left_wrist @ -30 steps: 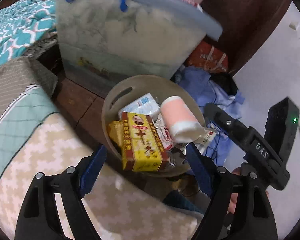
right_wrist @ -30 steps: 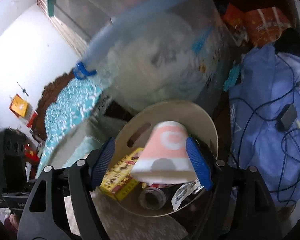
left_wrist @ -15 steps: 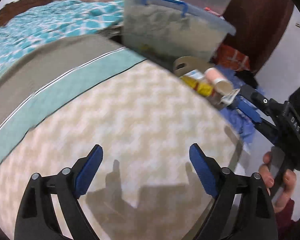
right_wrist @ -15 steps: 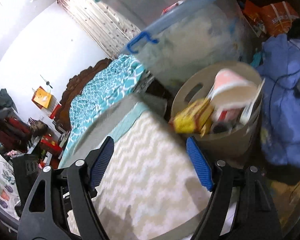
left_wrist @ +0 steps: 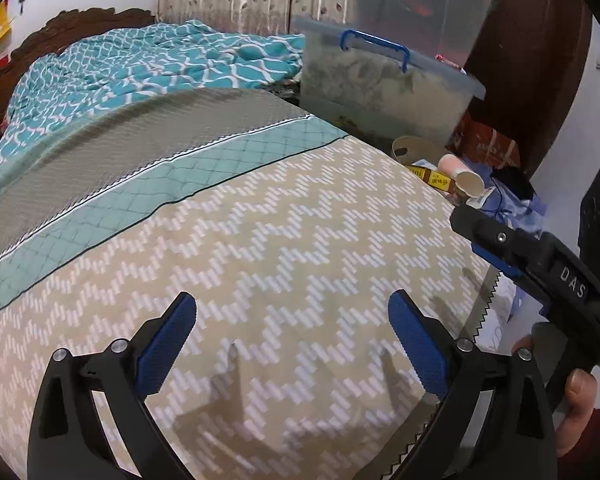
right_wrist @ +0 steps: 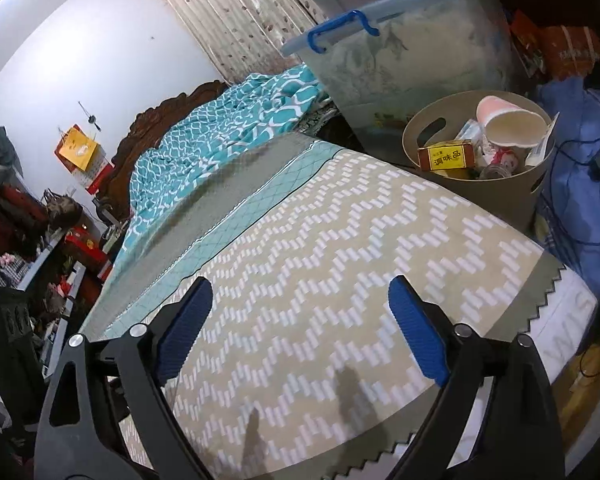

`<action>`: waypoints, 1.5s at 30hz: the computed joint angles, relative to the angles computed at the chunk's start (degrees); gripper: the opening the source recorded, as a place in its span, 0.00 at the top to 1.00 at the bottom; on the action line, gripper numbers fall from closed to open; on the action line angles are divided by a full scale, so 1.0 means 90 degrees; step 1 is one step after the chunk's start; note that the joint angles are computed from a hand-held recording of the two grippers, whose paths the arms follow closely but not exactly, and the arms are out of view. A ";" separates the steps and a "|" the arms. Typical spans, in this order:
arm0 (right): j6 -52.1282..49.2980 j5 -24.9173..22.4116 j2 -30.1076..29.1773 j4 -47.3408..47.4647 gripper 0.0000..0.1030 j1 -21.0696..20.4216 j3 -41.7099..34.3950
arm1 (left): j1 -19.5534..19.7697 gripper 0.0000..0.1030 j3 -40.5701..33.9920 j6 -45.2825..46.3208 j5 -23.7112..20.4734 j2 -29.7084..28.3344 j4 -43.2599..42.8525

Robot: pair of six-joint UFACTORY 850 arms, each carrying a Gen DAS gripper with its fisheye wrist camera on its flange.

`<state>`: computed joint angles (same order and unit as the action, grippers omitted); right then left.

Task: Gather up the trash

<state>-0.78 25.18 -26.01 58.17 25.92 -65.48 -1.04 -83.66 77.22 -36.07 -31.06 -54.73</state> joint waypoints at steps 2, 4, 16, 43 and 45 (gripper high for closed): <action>-0.0187 0.0080 0.0050 0.0340 0.12 0.0068 0.0031 | 0.0034 0.08 0.0053 0.0081 0.0004 0.0047 0.0003; -0.0356 0.0198 0.0105 0.0633 0.11 0.0120 0.0074 | 0.0030 0.08 0.0089 0.0070 0.0076 0.0092 0.0056; -0.0490 0.0274 0.0189 0.0728 0.10 0.0190 0.0056 | 0.0031 0.08 0.0371 0.0265 0.0904 0.0437 -0.0194; -0.0953 0.0972 0.0579 0.1577 0.09 0.0438 0.0452 | -0.0150 0.08 0.0618 0.0608 0.1479 0.0732 -0.0504; -0.0904 0.0976 0.0589 0.1532 0.09 0.0440 0.0470 | -0.0177 0.08 0.0661 0.0559 0.1569 0.0766 -0.0451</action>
<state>-8.91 33.96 -20.71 71.95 29.88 -61.26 -2.63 -77.72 82.25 -21.95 -24.17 -58.79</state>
